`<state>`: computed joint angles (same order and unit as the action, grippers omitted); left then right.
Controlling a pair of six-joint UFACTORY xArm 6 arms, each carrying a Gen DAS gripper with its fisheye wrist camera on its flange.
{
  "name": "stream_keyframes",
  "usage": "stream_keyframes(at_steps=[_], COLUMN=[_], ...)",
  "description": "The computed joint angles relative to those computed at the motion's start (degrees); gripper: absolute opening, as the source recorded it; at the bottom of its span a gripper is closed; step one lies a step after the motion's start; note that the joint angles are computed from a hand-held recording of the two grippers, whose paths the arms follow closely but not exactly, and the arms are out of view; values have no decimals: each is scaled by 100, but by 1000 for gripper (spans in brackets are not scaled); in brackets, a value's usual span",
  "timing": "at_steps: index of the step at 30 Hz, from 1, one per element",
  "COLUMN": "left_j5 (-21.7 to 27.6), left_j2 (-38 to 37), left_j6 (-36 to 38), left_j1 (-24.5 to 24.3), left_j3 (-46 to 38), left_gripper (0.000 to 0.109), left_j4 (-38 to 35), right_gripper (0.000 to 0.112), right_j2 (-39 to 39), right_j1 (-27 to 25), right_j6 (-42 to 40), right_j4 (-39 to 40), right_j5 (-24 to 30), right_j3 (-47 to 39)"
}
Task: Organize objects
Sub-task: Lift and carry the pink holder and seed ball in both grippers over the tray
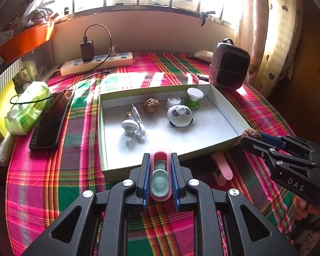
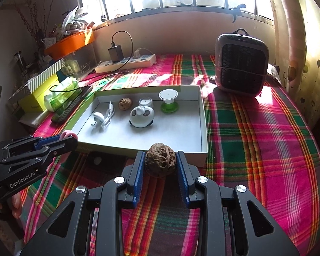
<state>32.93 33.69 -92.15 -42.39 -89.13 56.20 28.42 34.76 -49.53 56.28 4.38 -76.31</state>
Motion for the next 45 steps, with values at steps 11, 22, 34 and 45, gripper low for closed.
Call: stream_keyframes(at_steps=[11,22,34,45], left_j5=[-76,-72,-43,182], left_j2=[264,737,1304,1789], left_j6=[316,933,1645,2246], left_j1=[163,329,495,582], left_j3=[-404,-1096,-1847,-2512], left_gripper=[16,16,16,16], left_j4=[-197,-571,-1189,-1640], right_gripper=[31,31,31,31], right_j2=[253,727,1334,1925], right_j1=[-89,-227,-390,-480], right_j6=[624,1531,2522,3227], right_j4=[-722,-1787,-2899,-3639], right_j5=[76,298,771,1311], right_j3=[-371,-1038,-1905,-2780])
